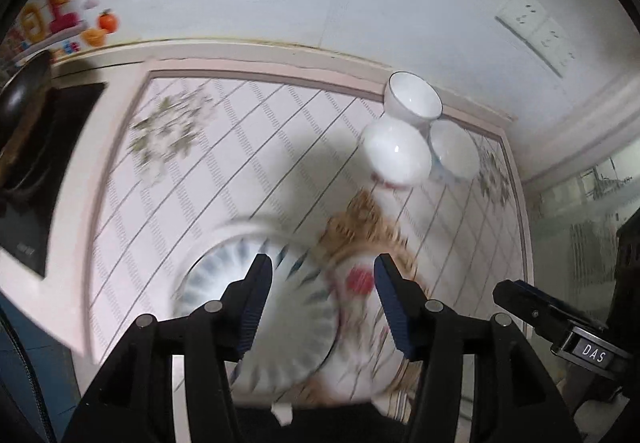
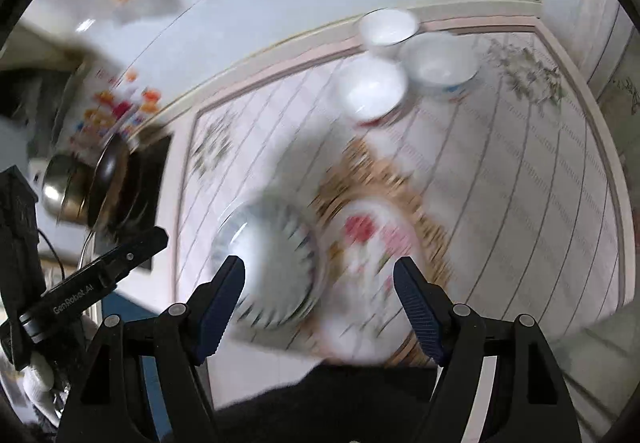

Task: Organize plates and bowls
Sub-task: 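Move both grippers to the bowls and grasp the white bowl rim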

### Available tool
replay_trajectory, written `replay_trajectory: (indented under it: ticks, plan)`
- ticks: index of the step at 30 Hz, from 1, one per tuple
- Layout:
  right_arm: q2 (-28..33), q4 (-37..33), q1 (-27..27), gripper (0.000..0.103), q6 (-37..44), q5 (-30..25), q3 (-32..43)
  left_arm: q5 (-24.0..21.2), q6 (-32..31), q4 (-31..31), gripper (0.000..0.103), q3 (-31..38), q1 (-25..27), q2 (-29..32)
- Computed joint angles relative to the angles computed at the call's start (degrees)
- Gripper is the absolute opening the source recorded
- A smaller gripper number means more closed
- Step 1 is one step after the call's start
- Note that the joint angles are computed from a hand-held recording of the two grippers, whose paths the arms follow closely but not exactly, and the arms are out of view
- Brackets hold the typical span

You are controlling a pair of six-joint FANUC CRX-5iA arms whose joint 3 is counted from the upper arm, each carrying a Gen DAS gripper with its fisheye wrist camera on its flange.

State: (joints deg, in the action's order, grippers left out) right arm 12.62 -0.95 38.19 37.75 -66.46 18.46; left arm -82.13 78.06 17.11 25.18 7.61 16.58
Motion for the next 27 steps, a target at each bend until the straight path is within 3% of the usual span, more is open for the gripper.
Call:
replay_trajectory:
  ticks: [7, 11, 15, 17, 18, 19, 20, 23, 27]
  plan:
    - [12.93, -10.53, -13.07, 0.079, 12.64, 1.74, 10.76, -4.67, 10.23, -1.17, 0.051, 20.91, -5.45, 20.20]
    - [20.67, -14.76, -16.29, 0.078, 15.20, 0.46, 18.21, -12.42, 13.61, -1.24, 0.051, 35.72, -6.72, 32.40]
    - [26.11, -16.03, -16.85, 0.057, 14.23, -0.64, 23.10, -15.93, 14.45, 0.75, 0.049, 44.62, -7.03, 39.61]
    - [27.58, -15.38, -16.59, 0.037, 13.79, -0.69, 24.29, -14.89, 13.71, 0.14, 0.044, 45.09, -7.32, 40.18]
    - [28.22, -15.16, -16.41, 0.032, 13.50, -0.42, 24.68, -14.43, 13.31, -0.13, 0.037, 44.92, -7.40, 40.13]
    - [28.55, -14.57, -16.16, 0.024, 12.93, -0.26, 24.78, -13.65, 12.91, 0.29, 0.020, 44.18, -7.35, 39.95]
    - [28.86, -13.18, -15.73, 0.022, 11.80, 0.03, 24.77, -13.39, 12.49, 0.66, 0.014, 44.20, -7.33, 40.13]
    - [28.46, -9.42, -14.40, 0.017, 10.33, 3.09, 22.85, -10.27, 9.00, -0.32, 0.013, 40.18, -7.92, 37.67]
    - [28.85, -7.13, -13.37, 0.017, 9.42, 2.38, 23.30, -8.39, 6.84, -3.08, 0.013, 36.79, -8.99, 35.01]
